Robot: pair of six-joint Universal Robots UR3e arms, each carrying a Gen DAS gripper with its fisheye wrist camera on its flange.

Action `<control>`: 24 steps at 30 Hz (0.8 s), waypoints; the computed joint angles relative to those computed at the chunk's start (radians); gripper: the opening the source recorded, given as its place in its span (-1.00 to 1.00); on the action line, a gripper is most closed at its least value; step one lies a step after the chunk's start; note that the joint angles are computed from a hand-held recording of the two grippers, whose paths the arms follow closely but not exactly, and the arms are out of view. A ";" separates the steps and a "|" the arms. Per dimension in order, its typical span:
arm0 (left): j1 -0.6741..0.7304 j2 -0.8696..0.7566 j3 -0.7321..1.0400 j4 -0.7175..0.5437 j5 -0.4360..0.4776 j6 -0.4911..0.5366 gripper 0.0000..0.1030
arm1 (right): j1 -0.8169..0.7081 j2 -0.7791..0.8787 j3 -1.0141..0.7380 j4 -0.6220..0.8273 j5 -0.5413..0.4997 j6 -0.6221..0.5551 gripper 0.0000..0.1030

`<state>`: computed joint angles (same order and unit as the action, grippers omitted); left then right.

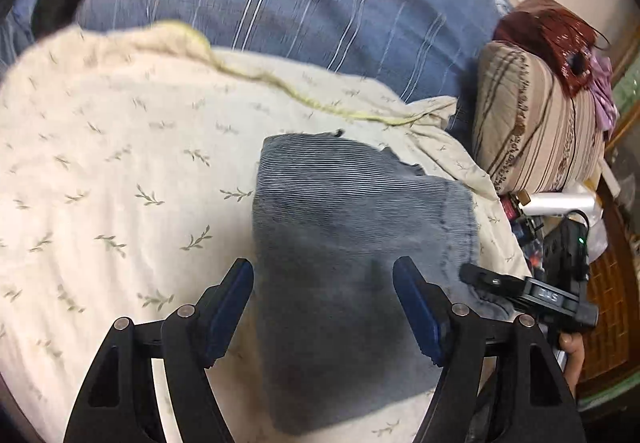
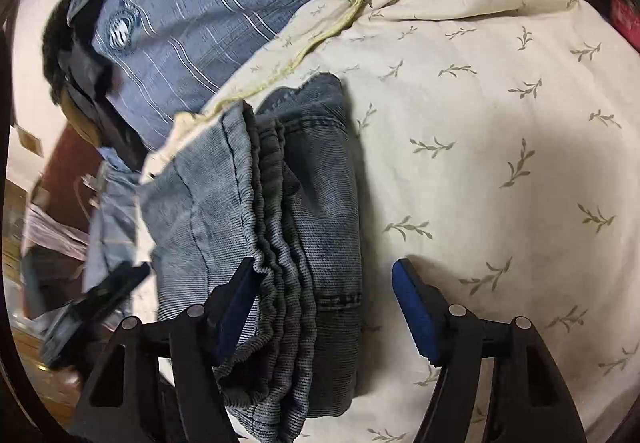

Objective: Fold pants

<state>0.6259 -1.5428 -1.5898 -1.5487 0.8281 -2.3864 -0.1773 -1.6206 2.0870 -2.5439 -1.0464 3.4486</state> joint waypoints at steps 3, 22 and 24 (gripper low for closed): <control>-0.008 -0.171 0.116 -0.043 -0.042 -0.020 0.39 | -0.018 0.014 0.029 -0.083 0.076 0.008 0.35; 0.207 -0.279 0.267 -0.338 -0.244 0.247 -0.73 | 0.290 0.191 -0.137 -0.390 -0.115 0.104 -0.33; 0.203 -0.246 0.178 -0.065 -0.230 0.125 -0.71 | 0.333 0.298 -0.205 -0.499 -0.134 0.184 -0.32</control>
